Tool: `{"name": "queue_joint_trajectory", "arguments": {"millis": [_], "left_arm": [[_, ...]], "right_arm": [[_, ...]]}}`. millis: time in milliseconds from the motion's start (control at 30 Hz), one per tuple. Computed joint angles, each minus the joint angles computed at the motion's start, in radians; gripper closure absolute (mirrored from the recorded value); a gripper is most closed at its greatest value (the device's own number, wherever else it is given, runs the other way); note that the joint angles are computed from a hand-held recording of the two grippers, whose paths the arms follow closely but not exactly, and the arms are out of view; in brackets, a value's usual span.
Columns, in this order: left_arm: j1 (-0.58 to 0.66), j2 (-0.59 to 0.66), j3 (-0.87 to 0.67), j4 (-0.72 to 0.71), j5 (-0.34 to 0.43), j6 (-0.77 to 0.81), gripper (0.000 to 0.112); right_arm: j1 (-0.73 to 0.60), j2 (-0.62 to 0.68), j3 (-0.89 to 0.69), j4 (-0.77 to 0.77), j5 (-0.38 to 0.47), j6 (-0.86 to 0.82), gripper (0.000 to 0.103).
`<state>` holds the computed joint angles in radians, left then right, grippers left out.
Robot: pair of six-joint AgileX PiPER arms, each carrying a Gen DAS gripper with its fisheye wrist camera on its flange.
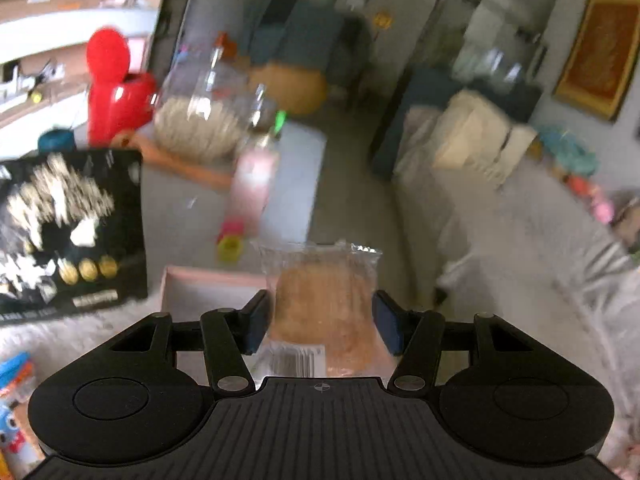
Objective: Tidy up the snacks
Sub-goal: 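Carry both packets over the pink box and open both grippers, then grasp the brown wafer bar packet with the left gripper while right approaches bread stick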
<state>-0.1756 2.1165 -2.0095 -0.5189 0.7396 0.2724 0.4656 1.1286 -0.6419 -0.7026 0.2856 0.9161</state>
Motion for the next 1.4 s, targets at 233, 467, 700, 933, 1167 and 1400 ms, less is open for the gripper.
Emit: {"name": "queue_joint_trajectory", "arguments": {"millis": [233,467,700,933,1167,1400], "left_arm": [[0.048,-0.026,0.153,-0.218,-0.08,0.149,0.053],[0.151,-0.134,0.227,-0.299,-0.06,0.268,0.053],[0.272,-0.173,0.329,-0.345,0.033,0.382,0.053],[0.412,-0.192,0.417,-0.367,0.049,0.471,0.053],[0.489,-0.186,0.464,-0.395,0.043,0.519,0.053],[0.57,-0.229,0.566,-0.447,0.054,0.643,0.053]], "right_arm": [[-0.06,0.005,-0.091,0.161,0.038,-0.206,0.055],[-0.115,0.188,-0.466,0.149,0.173,-0.283,0.055],[-0.115,0.529,-0.953,0.208,0.414,-0.434,0.044],[-0.137,0.551,-0.944,0.349,0.359,-0.579,0.036],[-0.139,0.634,-1.011,0.522,0.407,-0.651,0.035],[-0.009,0.718,-0.996,0.568,0.384,-0.583,0.035]]}}
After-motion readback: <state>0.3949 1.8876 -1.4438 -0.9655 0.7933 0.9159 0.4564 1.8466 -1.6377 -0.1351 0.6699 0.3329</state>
